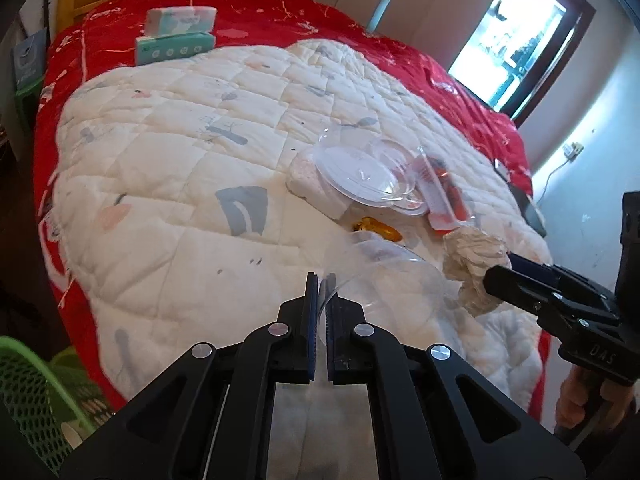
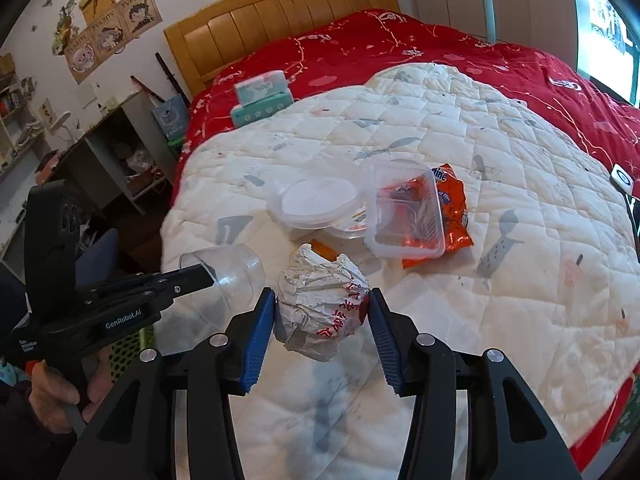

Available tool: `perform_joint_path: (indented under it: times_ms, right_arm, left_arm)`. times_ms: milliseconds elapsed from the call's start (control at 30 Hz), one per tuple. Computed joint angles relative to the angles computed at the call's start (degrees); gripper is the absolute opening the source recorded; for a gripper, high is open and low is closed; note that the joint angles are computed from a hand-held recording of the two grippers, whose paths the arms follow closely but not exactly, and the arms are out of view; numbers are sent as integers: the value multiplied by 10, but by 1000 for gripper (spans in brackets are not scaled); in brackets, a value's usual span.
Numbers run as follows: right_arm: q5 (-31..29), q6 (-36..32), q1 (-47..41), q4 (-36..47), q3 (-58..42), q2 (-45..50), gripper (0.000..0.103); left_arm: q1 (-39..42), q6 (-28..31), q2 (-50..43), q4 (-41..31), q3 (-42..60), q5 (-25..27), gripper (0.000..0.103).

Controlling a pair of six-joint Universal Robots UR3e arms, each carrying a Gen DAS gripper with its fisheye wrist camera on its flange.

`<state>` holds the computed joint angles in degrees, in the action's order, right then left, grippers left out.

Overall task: Collect trash
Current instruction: 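Carry the plastic cup and tissue to the green basket and release both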

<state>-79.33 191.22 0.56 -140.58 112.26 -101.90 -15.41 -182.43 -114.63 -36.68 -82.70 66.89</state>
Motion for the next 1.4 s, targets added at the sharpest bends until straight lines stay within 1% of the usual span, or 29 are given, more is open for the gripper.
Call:
perform_joint_path:
  times_ms: [167, 200, 267, 333, 433, 500, 567, 600, 700, 767, 833, 900, 967, 1000, 1067, 1200, 1267, 1300, 1333, 1367, 1400]
  right_arm:
    - [-4, 22, 42, 9, 0, -30, 46]
    - [-8, 27, 57, 9, -5, -28, 46]
    - [-14, 40, 86, 4, -16, -22, 46]
    - [-17, 57, 120, -7, -31, -3, 46]
    - [-28, 75, 171, -22, -62, 37, 46]
    - [-32, 80, 198, -26, -88, 68, 46]
    - [-36, 87, 231, -29, -126, 109, 46]
    - [-36, 89, 239, -29, -139, 122, 46]
    - [-42, 94, 279, -26, -199, 176, 46]
    - [-41, 98, 299, -20, -241, 212, 46]
    - [-42, 99, 317, -9, -285, 248, 46]
    - [-41, 99, 333, 4, -335, 287, 46]
    - [-41, 99, 349, 18, -380, 322, 46]
    - [-38, 98, 354, 26, -401, 337, 46]
    - [-36, 95, 365, 41, -442, 368, 46]
    - [-29, 95, 381, 69, -518, 426, 46]
    - [-26, 96, 389, 85, -562, 459, 47]
    - [-25, 97, 393, 93, -583, 474, 47]
    - [-23, 96, 394, 99, -599, 485, 47]
    - [-20, 97, 398, 109, -625, 503, 48]
    - [-18, 98, 401, 118, -647, 517, 48]
  left_arm:
    - [40, 9, 116, 27, -129, -19, 2]
    - [57, 12, 157, 30, -169, -27, 2]
    - [84, 22, 210, 28, -218, -37, 2]
    - [128, 41, 288, 8, -280, -50, 2]
    - [202, 76, 386, -47, -344, -67, 2]
    - [276, 121, 468, -107, -391, -86, 2]
    - [332, 163, 523, -157, -417, -93, 2]
    - [373, 196, 563, -195, -434, -93, 2]
    - [481, 287, 644, -306, -462, -108, 2]
    - [549, 343, 686, -361, -485, -103, 2]
    - [591, 376, 705, -385, -504, -91, 2]
    - [630, 407, 719, -416, -519, -91, 2]
    - [653, 422, 727, -425, -535, -84, 2]
    - [678, 443, 739, -446, -542, -85, 2]
    - [706, 461, 749, -464, -550, -82, 2]
    - [769, 513, 774, -535, -551, -84, 5]
    - [795, 539, 787, -565, -551, -82, 10]
    - [804, 544, 788, -569, -551, -82, 19]
    - [830, 567, 810, -604, -548, -83, 29]
    - [864, 600, 833, -649, -542, -86, 34]
    - [880, 613, 844, -670, -538, -88, 40]
